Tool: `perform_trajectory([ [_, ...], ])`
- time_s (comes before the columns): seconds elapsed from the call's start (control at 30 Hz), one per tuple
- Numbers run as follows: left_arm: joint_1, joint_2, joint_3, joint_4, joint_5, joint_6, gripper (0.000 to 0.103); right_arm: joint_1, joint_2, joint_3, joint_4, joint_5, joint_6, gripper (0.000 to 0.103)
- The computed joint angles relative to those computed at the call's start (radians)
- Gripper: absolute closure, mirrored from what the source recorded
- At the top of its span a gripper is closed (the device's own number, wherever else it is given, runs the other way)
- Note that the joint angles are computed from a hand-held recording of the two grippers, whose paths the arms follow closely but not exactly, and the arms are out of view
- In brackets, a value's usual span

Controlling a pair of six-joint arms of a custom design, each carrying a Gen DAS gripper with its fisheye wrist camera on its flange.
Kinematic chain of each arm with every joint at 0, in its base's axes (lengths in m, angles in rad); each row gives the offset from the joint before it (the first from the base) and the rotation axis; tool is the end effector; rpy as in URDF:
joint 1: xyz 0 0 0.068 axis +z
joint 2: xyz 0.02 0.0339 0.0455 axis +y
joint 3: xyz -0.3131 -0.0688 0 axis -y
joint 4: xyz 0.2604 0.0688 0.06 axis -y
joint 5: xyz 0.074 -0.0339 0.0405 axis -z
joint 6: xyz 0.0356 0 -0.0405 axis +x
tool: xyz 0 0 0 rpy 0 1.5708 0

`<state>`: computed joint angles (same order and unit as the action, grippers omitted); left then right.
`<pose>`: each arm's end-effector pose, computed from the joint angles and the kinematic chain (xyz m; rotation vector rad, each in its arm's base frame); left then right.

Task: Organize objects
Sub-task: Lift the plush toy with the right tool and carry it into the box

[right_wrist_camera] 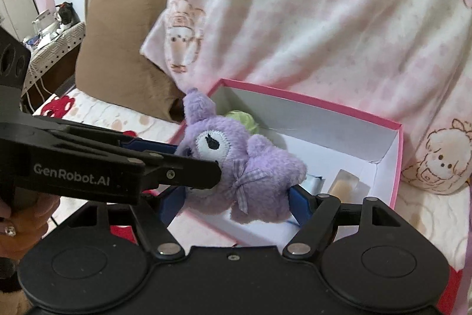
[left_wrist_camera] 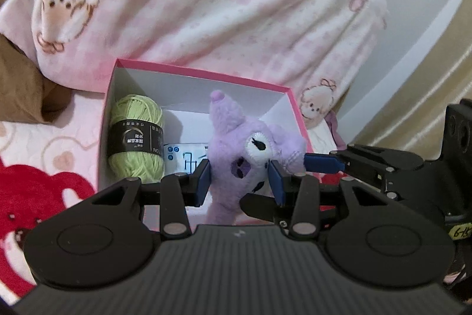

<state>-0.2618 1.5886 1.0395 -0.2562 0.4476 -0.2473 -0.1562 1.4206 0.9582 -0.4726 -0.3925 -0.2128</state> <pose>0.3365 -0.1061 0.2653 0.2374 2.3986 -0.7721 0.2950 -0.0327 0.2746 -0.2277 2.4250 0.3283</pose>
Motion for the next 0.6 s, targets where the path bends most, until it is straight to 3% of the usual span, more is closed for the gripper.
perform_trajectory([
  [0.13, -0.003, 0.079, -0.004, 0.069, 0.005, -0.008, 0.062, -0.030, 0.092, 0.016, 0.023, -0.036, -0.005, 0.025],
  [0.37, -0.018, 0.199, 0.021, 0.093, -0.009, -0.009, 0.062, -0.030, 0.218, 0.016, 0.061, -0.024, -0.001, 0.025],
  [0.6, -0.016, 0.275, 0.058, 0.051, -0.017, -0.004, 0.062, -0.035, 0.322, 0.053, 0.027, -0.043, 0.000, 0.025],
])
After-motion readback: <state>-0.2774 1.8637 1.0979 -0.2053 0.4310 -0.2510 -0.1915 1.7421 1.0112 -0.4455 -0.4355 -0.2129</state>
